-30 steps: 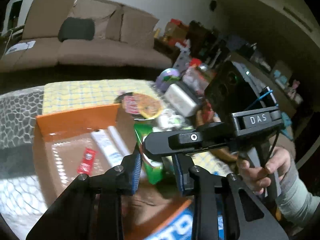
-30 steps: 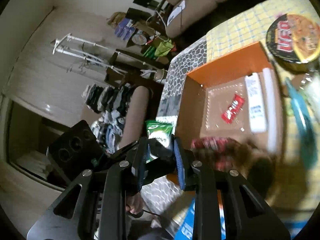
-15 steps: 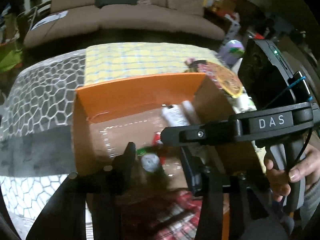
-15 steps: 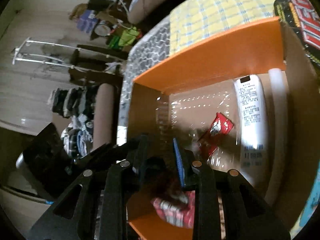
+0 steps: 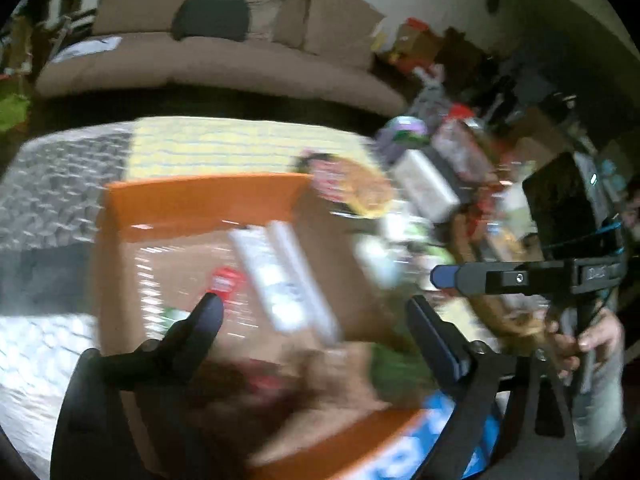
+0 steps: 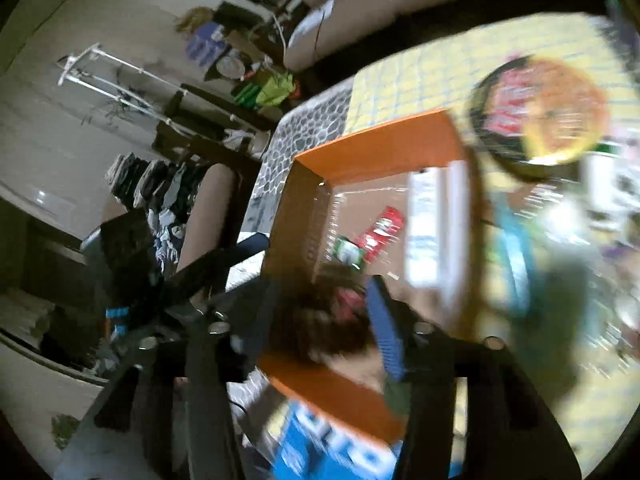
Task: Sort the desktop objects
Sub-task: 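Release the packet into the box beside the clear tray, then withdraw the right tool up and away from the box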
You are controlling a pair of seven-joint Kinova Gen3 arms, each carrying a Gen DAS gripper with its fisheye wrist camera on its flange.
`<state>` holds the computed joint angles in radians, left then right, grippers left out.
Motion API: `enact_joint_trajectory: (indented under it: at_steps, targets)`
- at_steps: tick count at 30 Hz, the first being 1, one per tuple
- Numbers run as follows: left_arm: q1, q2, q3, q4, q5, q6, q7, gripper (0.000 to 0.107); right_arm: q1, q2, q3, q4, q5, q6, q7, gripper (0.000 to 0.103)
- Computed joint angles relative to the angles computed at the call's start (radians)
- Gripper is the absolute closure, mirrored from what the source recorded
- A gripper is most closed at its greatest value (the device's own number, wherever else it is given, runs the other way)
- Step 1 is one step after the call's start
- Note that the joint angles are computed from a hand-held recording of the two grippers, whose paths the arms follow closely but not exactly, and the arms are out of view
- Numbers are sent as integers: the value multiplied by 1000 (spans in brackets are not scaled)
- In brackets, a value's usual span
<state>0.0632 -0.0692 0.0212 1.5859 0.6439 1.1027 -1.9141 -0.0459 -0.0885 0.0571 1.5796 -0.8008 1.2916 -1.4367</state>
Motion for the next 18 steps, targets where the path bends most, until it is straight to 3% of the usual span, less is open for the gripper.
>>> enact_joint_trajectory:
  at_steps: [4,8,12,15,18]
  targets:
    - [72,7,8,22,115,24,64,7,42,-128,88,58,137,60,28,50]
    - [110,47,99,10,66,-32,191,5,167,-174,29,126,298,22,90,63]
    - [159,70,130,14,43,-102,286,5,66,-174,96,195,355,-75,115,68]
    - [178,85,137,14,25,-127,330,5,34,-156,63,229,397,-141,143,71]
    - [192,101,143,-2,-4,-139,366,5,43,-133,-50,243,516,-213,94,72]
